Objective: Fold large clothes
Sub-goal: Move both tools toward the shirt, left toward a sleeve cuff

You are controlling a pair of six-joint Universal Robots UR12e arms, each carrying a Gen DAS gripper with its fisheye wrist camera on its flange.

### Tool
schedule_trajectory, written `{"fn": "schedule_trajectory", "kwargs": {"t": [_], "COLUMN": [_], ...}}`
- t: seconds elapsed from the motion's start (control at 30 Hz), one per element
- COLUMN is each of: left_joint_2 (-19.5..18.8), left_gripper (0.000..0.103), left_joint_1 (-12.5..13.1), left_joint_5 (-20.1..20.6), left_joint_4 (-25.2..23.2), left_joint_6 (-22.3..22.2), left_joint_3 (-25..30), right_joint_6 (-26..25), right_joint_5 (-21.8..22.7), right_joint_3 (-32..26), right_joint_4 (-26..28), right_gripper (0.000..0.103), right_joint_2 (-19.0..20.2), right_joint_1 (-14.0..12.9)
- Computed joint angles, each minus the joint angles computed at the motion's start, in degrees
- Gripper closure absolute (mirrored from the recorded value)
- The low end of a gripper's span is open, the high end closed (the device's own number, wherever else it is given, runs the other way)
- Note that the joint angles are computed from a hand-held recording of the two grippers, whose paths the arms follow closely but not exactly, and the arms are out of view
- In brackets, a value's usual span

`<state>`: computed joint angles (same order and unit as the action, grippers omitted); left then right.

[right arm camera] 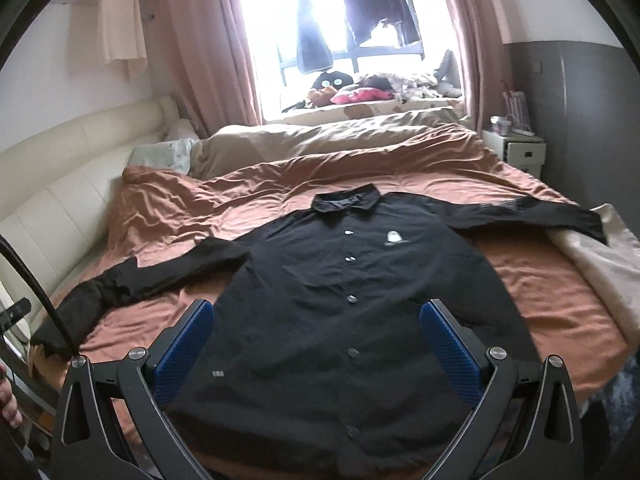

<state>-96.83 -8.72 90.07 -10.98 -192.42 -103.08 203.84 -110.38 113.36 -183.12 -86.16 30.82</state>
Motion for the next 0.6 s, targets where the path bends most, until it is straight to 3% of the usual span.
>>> {"fn": "schedule_trajectory", "kwargs": {"t": [0.17, 0.37, 0.47, 0.53, 0.6], "left_joint_2": [-2.39, -5.46, -7.14, -8.68, -10.14], "left_gripper": [0.023, 0.029, 0.032, 0.032, 0.032], "left_joint_1": [1.57, 3.57, 4.63, 4.89, 5.54], "left_joint_5": [1.56, 1.86, 2.08, 3.96, 3.09], "left_joint_4": [-2.93, -6.67, -8.88, -10.30, -11.87], "left_joint_6": [-0.83, -1.43, -3.47, -4.85, -6.43], "left_joint_3": [3.20, 7.16, 9.28, 11.05, 12.64], "right_joint_6": [1.38, 2.91, 3.66, 4.08, 4.23], "right_joint_5": [5.66, 11.13, 14.55, 16.74, 18.98], "right_joint_3": [-3.21, -6.91, -9.05, -11.09, -13.53], "right_joint_4": [-0.20, 0.99, 2.45, 3.71, 5.67], "right_gripper": [0.002, 0.021, 0.023, 0.030, 0.035], "right_joint_2": [2.87, 5.85, 7.50, 8.83, 10.19], "right_joint_1": [-2.72, -4.24, -5.40, -6.13, -6.74]}}
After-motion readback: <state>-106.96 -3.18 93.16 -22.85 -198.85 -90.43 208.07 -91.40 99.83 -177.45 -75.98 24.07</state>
